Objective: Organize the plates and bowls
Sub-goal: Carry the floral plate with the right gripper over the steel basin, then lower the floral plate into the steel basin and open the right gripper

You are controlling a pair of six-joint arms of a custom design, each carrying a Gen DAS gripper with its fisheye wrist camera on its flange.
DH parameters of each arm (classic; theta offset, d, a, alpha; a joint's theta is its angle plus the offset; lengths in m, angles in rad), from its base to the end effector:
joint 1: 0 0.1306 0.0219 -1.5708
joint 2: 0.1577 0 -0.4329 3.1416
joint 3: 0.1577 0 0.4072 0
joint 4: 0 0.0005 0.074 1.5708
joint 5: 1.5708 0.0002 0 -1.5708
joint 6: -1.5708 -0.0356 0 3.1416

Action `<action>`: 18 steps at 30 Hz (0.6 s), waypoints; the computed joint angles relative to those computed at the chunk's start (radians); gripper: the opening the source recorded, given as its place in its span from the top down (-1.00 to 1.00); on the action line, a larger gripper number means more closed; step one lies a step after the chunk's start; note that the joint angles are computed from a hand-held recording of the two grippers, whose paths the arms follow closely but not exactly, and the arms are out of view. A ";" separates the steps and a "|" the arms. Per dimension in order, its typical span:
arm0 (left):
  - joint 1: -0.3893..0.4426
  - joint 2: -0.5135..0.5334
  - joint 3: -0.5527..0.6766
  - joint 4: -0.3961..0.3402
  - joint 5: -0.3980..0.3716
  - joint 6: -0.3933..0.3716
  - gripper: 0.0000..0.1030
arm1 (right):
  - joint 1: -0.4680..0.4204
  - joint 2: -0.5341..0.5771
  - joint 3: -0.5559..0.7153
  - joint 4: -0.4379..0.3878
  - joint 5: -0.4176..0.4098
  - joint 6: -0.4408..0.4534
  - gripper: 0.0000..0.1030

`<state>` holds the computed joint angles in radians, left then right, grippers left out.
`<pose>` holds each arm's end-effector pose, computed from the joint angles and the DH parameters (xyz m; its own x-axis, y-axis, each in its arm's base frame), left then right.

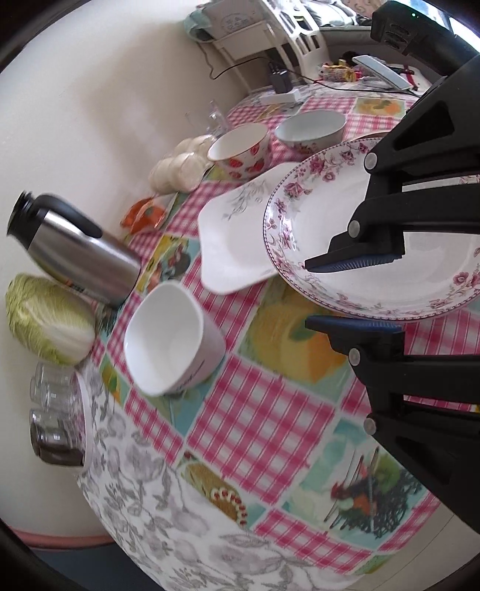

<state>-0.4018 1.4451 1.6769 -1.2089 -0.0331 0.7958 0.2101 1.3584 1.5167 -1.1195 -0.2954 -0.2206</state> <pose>0.4542 -0.1923 0.5659 -0.8009 -0.4355 -0.4110 -0.2834 0.8803 -0.3805 0.4498 0.1060 0.5383 -0.8617 0.0303 -0.5064 -0.1783 0.9165 0.3582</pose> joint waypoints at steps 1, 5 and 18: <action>-0.011 0.010 0.009 -0.004 0.002 -0.002 0.53 | -0.013 -0.007 -0.005 -0.004 0.000 0.002 0.76; -0.047 0.040 0.032 -0.008 0.019 -0.003 0.53 | -0.065 -0.033 -0.025 -0.020 -0.005 0.009 0.76; -0.132 0.141 0.110 -0.070 0.066 -0.051 0.53 | -0.195 -0.074 -0.074 -0.077 -0.015 0.000 0.76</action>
<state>-0.5338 1.5858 1.7872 -1.2785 0.0334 0.7445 0.0155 1.2846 1.4427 -1.1967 -0.3109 -0.2207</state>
